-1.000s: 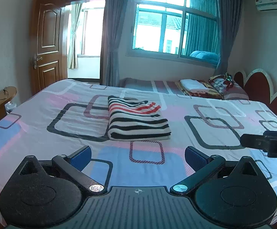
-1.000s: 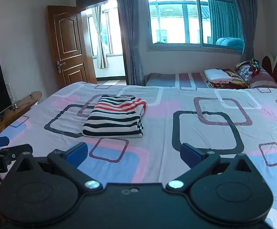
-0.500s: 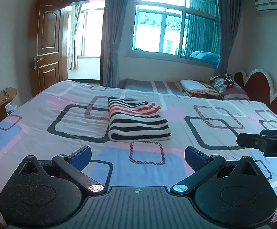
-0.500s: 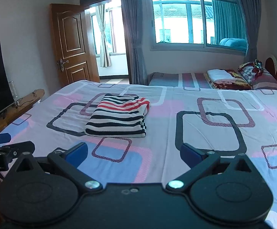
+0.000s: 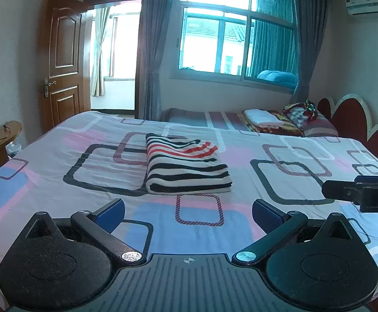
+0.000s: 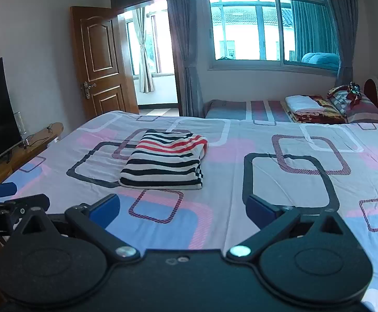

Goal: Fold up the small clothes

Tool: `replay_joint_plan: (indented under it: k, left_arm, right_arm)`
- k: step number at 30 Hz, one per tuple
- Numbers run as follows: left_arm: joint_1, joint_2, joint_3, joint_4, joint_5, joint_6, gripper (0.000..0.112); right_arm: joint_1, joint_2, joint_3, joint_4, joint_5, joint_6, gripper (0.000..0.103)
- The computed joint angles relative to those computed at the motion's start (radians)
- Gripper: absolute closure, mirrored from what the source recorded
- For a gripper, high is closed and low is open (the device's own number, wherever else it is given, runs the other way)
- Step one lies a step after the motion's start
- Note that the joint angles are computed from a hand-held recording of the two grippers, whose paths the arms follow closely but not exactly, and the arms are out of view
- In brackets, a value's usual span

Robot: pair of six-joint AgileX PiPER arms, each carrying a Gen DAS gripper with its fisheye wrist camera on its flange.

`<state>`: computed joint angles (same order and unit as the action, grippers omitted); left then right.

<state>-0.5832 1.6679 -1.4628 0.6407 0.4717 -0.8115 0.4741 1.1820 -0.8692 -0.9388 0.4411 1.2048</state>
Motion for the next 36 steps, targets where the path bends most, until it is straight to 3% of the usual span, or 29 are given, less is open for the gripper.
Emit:
replay_joint_plan:
  k: [28,36]
  left_arm:
    - [0.010,-0.034,0.028,0.012,-0.024,0.008,0.009]
    - [-0.002,-0.028,0.022,0.084,-0.009,-0.049,0.009]
  right_arm:
    - [0.026,0.000,-0.007,-0.013,0.019,0.016,0.001]
    - [0.027,0.000,-0.007,-0.012,0.020,0.015,0.001]
